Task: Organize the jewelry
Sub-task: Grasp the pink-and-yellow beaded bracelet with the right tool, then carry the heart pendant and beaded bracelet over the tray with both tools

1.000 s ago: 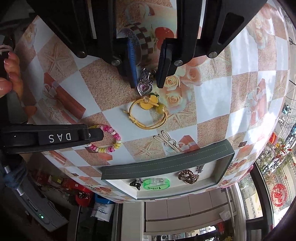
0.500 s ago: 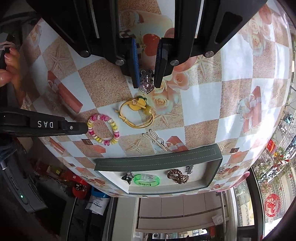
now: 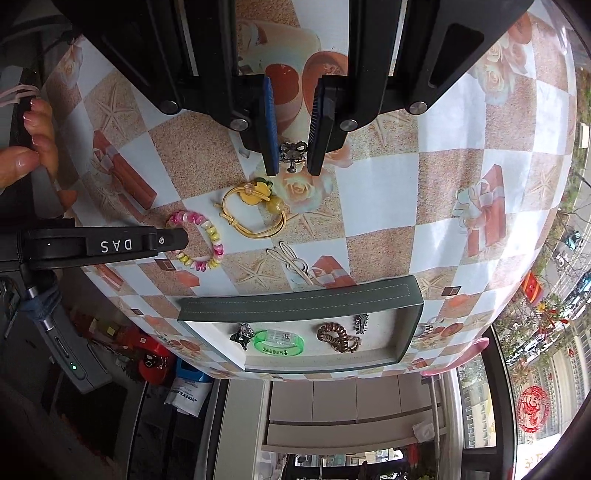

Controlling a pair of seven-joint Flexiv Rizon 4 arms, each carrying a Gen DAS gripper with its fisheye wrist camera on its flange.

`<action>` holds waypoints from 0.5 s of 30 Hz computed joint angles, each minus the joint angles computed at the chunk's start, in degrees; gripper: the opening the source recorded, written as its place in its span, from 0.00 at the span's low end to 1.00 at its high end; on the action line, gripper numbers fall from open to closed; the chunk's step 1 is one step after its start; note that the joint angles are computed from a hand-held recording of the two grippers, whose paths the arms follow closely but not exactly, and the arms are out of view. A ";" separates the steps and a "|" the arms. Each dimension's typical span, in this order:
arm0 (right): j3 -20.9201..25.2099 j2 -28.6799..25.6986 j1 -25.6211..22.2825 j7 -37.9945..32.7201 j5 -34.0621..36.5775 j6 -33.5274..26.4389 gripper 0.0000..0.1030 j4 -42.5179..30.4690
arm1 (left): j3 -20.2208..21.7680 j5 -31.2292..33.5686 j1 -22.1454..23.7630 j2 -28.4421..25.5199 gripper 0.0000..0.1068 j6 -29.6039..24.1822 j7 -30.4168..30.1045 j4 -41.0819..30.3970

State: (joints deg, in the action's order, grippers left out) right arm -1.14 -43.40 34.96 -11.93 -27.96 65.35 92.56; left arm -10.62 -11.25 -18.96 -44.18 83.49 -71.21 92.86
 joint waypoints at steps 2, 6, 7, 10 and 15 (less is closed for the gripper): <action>1.39 -1.19 0.11 -3.75 -0.18 -7.88 0.45 -4.10 | -0.24 -0.12 0.29 0.01 0.27 0.03 0.02 0.01; 2.21 -2.19 0.54 -7.30 -0.74 -11.29 0.10 -6.71 | -1.33 -0.47 1.29 0.04 0.27 0.60 0.44 0.32; 2.07 -2.08 0.63 -7.07 -0.73 -10.55 0.09 -6.29 | -1.54 -0.56 1.46 0.13 0.27 0.84 0.51 0.54; 0.79 -1.06 1.43 -4.98 -1.72 -7.24 0.09 -3.55 | -2.42 -0.86 2.24 0.32 0.27 1.57 0.94 1.06; -1.79 1.84 2.99 -0.62 -4.96 -3.31 0.09 1.52 | -2.70 -1.11 2.71 0.60 0.27 2.20 1.36 1.33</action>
State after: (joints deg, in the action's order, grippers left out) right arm -2.94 -41.56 37.96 -12.55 -32.92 62.04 94.08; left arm -13.32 -12.37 -16.25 -43.58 85.69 -69.85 94.19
